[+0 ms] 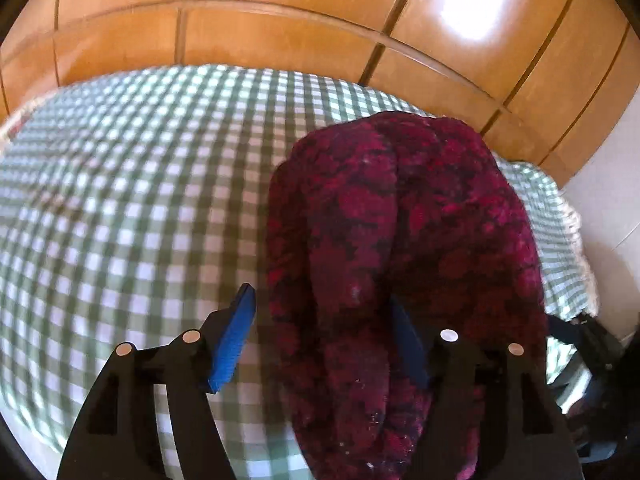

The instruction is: Fold small clothes

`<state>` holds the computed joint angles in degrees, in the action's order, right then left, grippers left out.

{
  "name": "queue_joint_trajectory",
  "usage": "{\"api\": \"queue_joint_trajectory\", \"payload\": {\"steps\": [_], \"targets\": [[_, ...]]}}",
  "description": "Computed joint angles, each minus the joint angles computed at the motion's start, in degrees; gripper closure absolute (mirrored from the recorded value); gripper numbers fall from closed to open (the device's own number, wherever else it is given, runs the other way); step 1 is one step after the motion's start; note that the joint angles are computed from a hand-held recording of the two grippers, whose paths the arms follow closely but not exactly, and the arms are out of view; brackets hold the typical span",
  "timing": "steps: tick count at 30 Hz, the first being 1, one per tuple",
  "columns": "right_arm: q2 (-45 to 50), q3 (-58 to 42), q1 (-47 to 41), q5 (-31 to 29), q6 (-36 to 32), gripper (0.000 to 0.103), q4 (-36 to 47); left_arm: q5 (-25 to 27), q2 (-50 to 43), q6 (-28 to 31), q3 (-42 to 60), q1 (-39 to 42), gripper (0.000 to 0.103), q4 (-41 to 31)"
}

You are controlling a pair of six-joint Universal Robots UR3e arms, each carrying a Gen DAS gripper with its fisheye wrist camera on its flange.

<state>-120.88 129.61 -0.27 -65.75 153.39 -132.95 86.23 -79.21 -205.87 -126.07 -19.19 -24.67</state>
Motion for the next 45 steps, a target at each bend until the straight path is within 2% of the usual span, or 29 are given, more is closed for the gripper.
{"api": "queue_joint_trajectory", "payload": {"steps": [2, 4, 5, 7, 9, 11, 13, 14, 16, 17, 18, 20, 22, 25, 27, 28, 34, 36, 38, 40, 41, 43, 45], "targets": [[-1.4, -3.0, -5.3, 6.0, -3.8, 0.023, 9.2, 0.8, -1.3, 0.3, 0.1, -1.5, 0.037, 2.2], [-3.6, -7.8, -15.1, 15.8, -10.7, 0.023, 24.6, 2.6, -2.7, 0.7, 0.7, -2.8, 0.037, 3.4], [-2.6, -9.7, -17.6, 18.8, -11.3, 0.021, 27.2, 1.7, -3.2, 0.7, 0.7, -2.3, 0.037, 4.2], [-0.2, -11.4, -19.2, 21.3, -6.7, 0.008, 23.8, -2.5, -4.0, 1.0, -0.4, 0.2, 0.037, 6.7], [5.8, -13.2, -18.2, 21.3, 0.5, 0.005, 14.8, -5.0, -4.0, 1.5, -2.1, 1.9, 0.037, 8.8], [13.5, -17.7, -16.3, 20.1, 5.2, 0.004, 10.6, -6.9, -3.8, 2.3, -3.8, 3.1, 0.037, 10.9], [23.0, -23.9, -12.6, 16.9, 10.1, 0.002, 6.7, -9.3, -3.8, 2.7, -5.6, 4.6, 0.037, 13.0], [27.9, -27.3, -10.0, 12.4, 13.3, 0.002, 4.4, -10.6, -3.7, 3.0, -6.5, 5.5, 0.037, 13.7], [34.6, -32.5, -7.7, 10.0, 14.3, 0.002, 6.4, -12.5, -4.1, 3.9, -8.0, 6.9, 0.037, 15.6], [36.7, -34.0, -8.2, 11.9, 14.0, 0.002, 8.0, -12.9, -4.4, 4.2, -8.5, 7.4, 0.037, 16.2], [37.7, -33.2, -10.1, 16.2, 14.1, 0.002, 10.0, -13.5, -4.1, 4.6, -9.5, 7.8, 0.037, 16.8], [36.9, -30.5, -12.8, 21.7, 13.3, 0.002, 12.5, -17.7, -3.6, 5.5, -12.5, 10.6, 0.037, 19.4], [34.0, -26.3, -15.9, 25.7, 9.2, 0.002, 16.0, -21.2, -3.8, 6.2, -14.5, 12.9, 0.037, 21.4], [30.1, -21.0, -20.1, 30.8, -0.5, 0.002, 27.6, -24.7, -4.7, 7.3, -15.9, 15.1, 0.037, 23.5], [29.5, -19.8, -21.7, 32.2, -7.2, 0.002, 34.9, -27.6, -5.2, 7.8, -17.2, 16.9, 0.037, 24.9], [29.3, -20.5, -21.5, 32.6, -8.0, 0.002, 36.7, -30.0, -6.0, 7.8, -18.4, 18.3, 0.036, 26.5], [35.6, -17.8, -18.6, 37.6, -4.8, 0.002, 27.3, -41.2, -13.4, 4.6, -25.1, 24.3, 0.036, 40.9], [38.8, -20.3, -16.6, 38.1, -3.8, 0.002, 25.5, -43.7, -16.5, 2.9, -26.4, 25.0, 0.036, 46.1], [37.6, -21.0, -16.4, 38.2, -5.3, 0.013, 26.3, -44.1, -18.1, 1.2, -26.4, 23.9, 0.036, 50.0], [35.1, -20.4, -17.4, 38.5, -7.8, 0.023, 28.3, -42.1, -19.1, -1.2, -23.7, 20.7, 0.036, 51.1], [34.0, -20.2, -17.9, 38.7, -8.9, 0.025, 29.4, -41.8, -19.6, -2.2, -22.1, 19.4, 0.036, 51.2], [28.3, -18.5, -22.0, 38.8, -16.3, 0.026, 38.2, -41.0, -21.2, -4.1, -17.5, 16.7, 0.037, 50.0], [26.2, -19.0, -25.6, 39.3, -20.6, 0.027, 43.7, -38.9, -23.2, -5.4, -10.8, 12.5, 0.038, 46.9]]}}
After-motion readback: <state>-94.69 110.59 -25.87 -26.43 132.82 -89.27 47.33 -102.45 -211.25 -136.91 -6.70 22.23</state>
